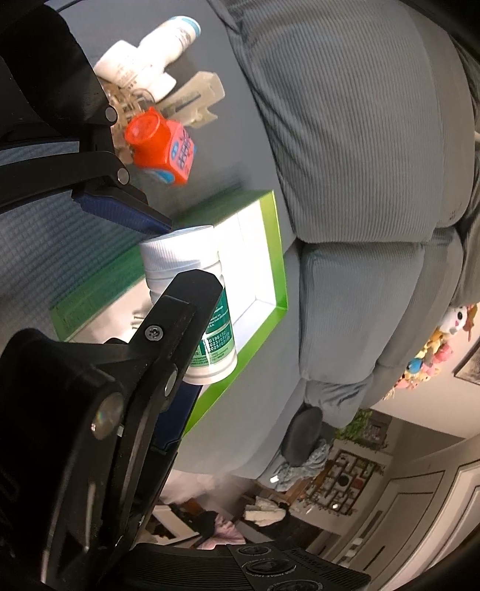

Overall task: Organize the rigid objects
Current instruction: 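Carry the green-labelled bottle into the green box and release it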

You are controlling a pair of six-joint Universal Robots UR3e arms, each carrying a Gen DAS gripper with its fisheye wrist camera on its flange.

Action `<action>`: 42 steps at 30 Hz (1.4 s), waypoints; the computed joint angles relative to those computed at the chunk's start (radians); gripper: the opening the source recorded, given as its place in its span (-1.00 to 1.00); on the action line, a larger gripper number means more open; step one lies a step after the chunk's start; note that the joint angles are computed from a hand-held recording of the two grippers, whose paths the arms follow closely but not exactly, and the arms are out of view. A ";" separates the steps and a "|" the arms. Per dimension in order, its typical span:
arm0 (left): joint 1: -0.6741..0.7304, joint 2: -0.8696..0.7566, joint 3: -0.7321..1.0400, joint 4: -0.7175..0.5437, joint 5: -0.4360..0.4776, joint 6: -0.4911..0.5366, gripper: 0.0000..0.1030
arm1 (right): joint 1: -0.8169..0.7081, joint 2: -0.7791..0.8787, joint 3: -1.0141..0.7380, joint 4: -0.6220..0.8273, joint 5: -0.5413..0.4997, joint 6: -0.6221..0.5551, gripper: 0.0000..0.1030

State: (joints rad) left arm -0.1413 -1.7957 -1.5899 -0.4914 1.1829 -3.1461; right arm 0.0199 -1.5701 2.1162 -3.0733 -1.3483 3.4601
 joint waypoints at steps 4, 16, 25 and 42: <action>-0.019 -0.027 0.028 -0.004 0.002 -0.003 0.28 | -0.023 -0.021 0.024 0.002 0.006 -0.003 0.36; -0.066 -0.093 0.096 -0.028 -0.001 -0.010 0.28 | -0.097 -0.072 0.089 0.023 0.028 -0.022 0.37; -0.094 -0.133 0.140 -0.048 0.000 -0.016 0.28 | -0.148 -0.092 0.116 0.039 0.048 -0.038 0.37; -0.107 -0.156 0.165 -0.095 -0.014 -0.002 0.28 | -0.182 -0.100 0.133 0.077 0.046 -0.042 0.37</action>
State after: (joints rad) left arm -0.2485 -1.9517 -1.4248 -0.5866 1.1692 -3.1481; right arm -0.1618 -1.6701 2.2491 -2.9967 -1.3018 3.4178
